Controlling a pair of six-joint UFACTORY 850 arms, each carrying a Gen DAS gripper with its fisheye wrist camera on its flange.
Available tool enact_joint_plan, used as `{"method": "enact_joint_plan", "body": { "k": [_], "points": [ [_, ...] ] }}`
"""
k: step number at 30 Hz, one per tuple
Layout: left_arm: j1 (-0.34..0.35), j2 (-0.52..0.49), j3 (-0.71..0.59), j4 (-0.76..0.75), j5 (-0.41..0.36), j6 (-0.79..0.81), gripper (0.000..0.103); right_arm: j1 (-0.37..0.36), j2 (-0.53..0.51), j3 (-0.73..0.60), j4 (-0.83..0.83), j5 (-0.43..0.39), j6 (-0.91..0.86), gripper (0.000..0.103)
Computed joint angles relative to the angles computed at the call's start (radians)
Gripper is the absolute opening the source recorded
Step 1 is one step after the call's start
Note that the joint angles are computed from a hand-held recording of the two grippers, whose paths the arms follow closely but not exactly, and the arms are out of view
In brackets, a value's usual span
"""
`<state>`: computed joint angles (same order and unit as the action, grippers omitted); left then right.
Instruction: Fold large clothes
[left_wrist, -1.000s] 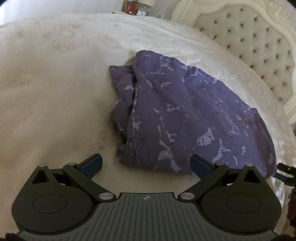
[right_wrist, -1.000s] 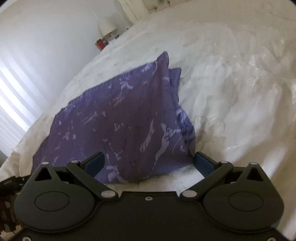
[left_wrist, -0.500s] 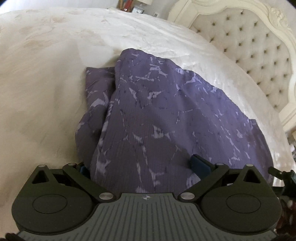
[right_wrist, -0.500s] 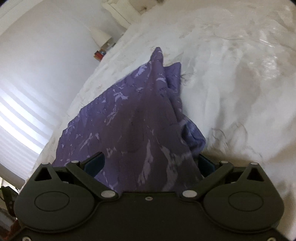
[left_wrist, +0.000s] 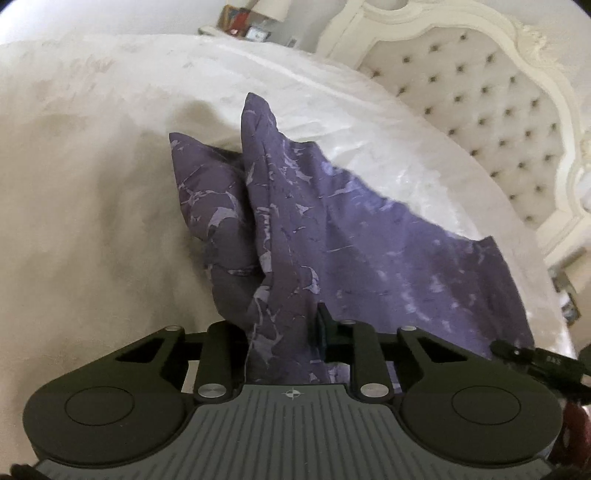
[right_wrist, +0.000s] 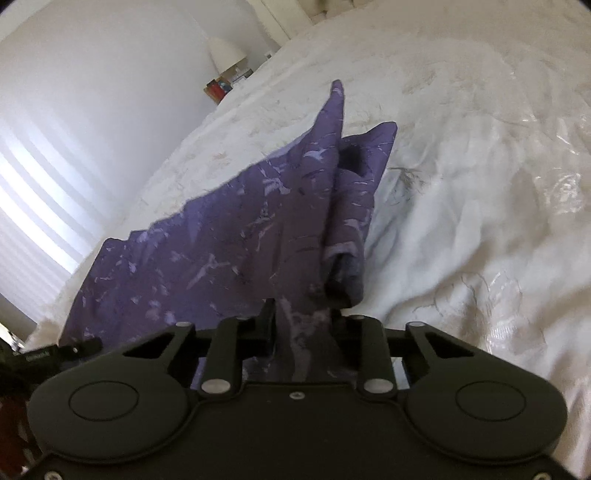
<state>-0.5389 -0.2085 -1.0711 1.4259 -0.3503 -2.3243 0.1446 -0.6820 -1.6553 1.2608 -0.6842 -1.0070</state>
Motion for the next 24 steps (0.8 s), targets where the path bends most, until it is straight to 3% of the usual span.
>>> {"method": "enact_joint_plan", "body": {
  "k": [11, 16, 17, 20, 22, 24],
  "points": [
    [-0.129, 0.185, 0.173, -0.048, 0.028, -0.059, 0.024, -0.065, 0.210, 0.211, -0.188, -0.128, 0.096, 0.034],
    [-0.178, 0.241, 0.236, -0.122, -0.010, -0.026, 0.026, -0.094, 0.288, 0.304, -0.263, -0.191, 0.110, 0.037],
    [-0.182, 0.235, 0.239, -0.149, -0.027, -0.017, 0.028, -0.094, 0.299, 0.318, -0.278, -0.181, 0.100, 0.041],
    [-0.180, 0.186, 0.230, -0.226, -0.078, 0.016, 0.046, -0.073, 0.324, 0.362, -0.342, -0.068, 0.089, 0.060],
    [-0.175, 0.149, 0.228, -0.209, -0.092, -0.007, 0.057, -0.062, 0.321, 0.370, -0.370, -0.017, 0.124, 0.069],
    [-0.186, 0.124, 0.225, -0.143, -0.122, -0.078, 0.060, -0.056, 0.320, 0.378, -0.384, 0.026, 0.140, 0.077]
  ]
}}
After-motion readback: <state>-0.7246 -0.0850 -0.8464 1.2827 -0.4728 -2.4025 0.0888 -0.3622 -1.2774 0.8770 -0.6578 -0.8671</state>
